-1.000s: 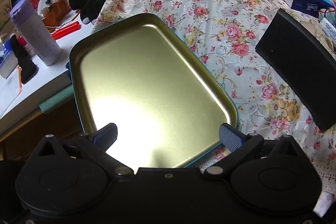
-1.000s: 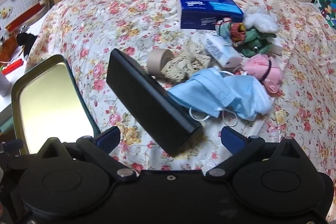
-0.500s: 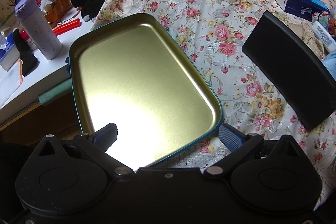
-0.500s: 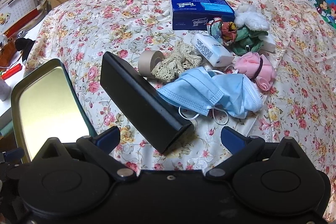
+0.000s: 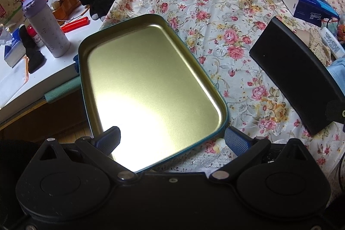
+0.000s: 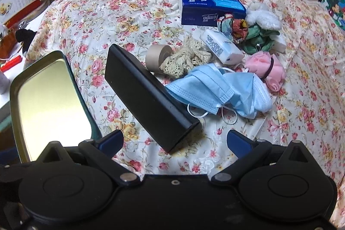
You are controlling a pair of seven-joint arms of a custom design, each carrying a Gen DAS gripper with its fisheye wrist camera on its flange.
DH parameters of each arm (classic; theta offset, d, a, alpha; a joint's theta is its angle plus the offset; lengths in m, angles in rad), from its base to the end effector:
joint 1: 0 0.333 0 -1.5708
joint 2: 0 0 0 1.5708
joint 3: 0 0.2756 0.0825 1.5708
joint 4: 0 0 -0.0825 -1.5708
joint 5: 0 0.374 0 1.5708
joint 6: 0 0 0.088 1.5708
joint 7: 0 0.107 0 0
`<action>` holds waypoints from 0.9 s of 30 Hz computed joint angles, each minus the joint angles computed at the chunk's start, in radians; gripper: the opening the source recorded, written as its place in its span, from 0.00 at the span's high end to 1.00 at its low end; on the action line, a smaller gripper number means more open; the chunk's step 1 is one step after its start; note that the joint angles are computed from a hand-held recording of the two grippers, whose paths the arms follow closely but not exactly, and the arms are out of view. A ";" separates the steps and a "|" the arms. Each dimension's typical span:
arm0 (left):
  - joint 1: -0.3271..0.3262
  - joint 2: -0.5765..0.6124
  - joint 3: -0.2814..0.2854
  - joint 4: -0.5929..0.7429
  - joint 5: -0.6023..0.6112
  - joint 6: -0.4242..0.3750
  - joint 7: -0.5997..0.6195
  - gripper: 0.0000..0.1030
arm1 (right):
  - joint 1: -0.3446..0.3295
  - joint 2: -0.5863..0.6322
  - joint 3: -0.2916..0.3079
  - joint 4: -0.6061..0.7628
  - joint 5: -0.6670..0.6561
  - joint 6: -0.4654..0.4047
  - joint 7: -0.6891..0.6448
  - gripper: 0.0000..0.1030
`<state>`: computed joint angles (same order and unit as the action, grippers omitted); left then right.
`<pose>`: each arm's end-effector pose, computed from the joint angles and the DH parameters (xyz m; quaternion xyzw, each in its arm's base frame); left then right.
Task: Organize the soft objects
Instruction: 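Move both tools with the gold tray toward the pile of items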
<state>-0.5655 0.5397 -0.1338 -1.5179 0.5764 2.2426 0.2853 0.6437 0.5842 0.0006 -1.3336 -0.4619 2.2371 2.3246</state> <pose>0.5466 -0.4213 0.3418 -0.7815 0.5813 -0.1341 0.1825 0.5827 0.4211 0.3967 -0.7241 0.6417 -0.2126 0.1369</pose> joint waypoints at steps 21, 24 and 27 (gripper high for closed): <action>-0.013 0.002 0.000 0.022 0.001 -0.045 -0.016 0.04 | -0.008 -0.025 0.000 -0.039 -0.006 0.034 0.025 0.01; -0.014 0.001 -0.002 0.022 0.003 -0.052 -0.015 0.04 | -0.005 0.019 0.005 0.040 0.011 -0.055 -0.007 0.01; -0.016 0.001 -0.002 0.023 0.008 -0.058 -0.020 0.04 | 0.005 0.055 0.001 0.096 0.012 -0.111 -0.056 0.01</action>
<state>-0.5814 0.5407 -0.1357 -1.4950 0.5845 2.1846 0.2651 0.6490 0.6392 0.0016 -1.2372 -0.4499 2.1261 2.2690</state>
